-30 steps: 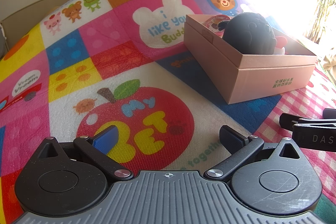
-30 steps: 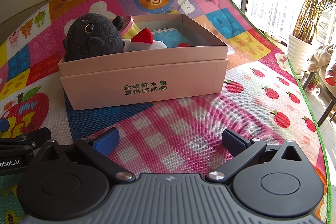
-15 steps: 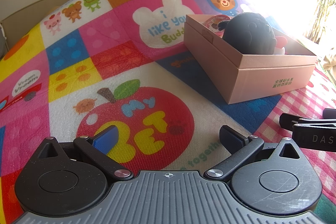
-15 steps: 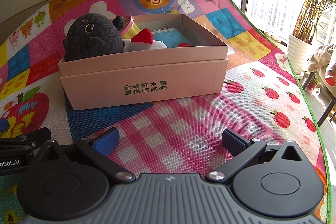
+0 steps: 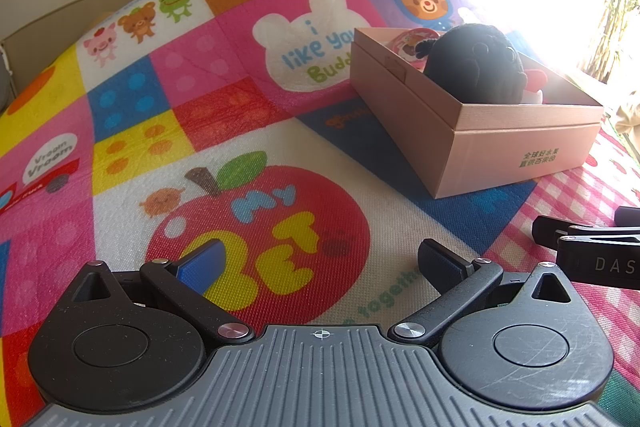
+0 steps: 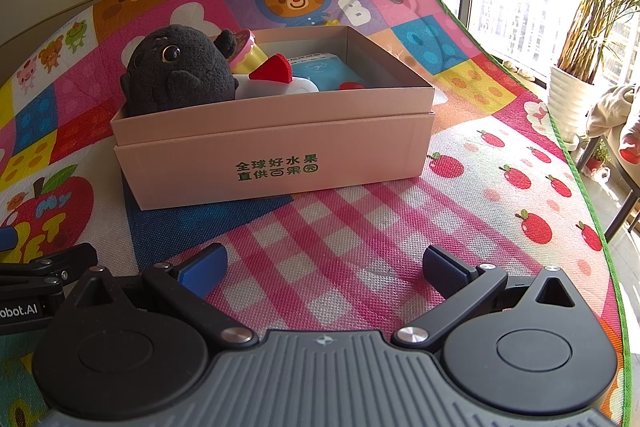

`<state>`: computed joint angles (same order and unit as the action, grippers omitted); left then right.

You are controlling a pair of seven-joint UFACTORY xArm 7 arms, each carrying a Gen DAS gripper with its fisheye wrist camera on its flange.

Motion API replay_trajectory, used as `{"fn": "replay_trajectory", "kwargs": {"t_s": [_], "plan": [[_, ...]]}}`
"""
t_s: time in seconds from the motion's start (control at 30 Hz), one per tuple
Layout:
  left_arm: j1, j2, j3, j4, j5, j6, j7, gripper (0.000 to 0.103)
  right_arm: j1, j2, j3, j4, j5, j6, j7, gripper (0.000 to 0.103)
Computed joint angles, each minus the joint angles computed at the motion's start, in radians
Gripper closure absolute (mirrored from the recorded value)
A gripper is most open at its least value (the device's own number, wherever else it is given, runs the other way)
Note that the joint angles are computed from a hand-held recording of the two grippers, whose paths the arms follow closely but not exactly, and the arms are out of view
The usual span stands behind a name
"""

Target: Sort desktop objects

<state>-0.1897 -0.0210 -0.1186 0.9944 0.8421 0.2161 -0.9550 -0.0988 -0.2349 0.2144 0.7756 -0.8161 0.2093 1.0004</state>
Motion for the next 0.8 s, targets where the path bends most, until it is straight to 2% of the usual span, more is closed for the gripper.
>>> {"fn": "replay_trajectory", "kwargs": {"t_s": [0.53,0.67,0.73,0.8], "plan": [[-0.001,0.0,0.0,0.001,0.01,0.003,-0.006,0.0,0.002,0.001,-0.001,0.001,-0.004,0.001,0.004,0.0],[-0.001,0.005,0.006,0.0,-0.059,-0.013,0.061,0.0,0.003,0.001,-0.002,0.001,-0.003,0.001,0.004,0.0],[-0.006,0.003,0.007,-0.001,-0.17,-0.006,0.163,0.0,0.004,0.0,-0.002,0.001,-0.003,0.002,0.003,0.0],[-0.01,0.003,0.003,0.007,-0.217,0.02,0.193,0.0,0.004,0.0,-0.003,0.001,-0.002,0.001,0.002,0.0]]}}
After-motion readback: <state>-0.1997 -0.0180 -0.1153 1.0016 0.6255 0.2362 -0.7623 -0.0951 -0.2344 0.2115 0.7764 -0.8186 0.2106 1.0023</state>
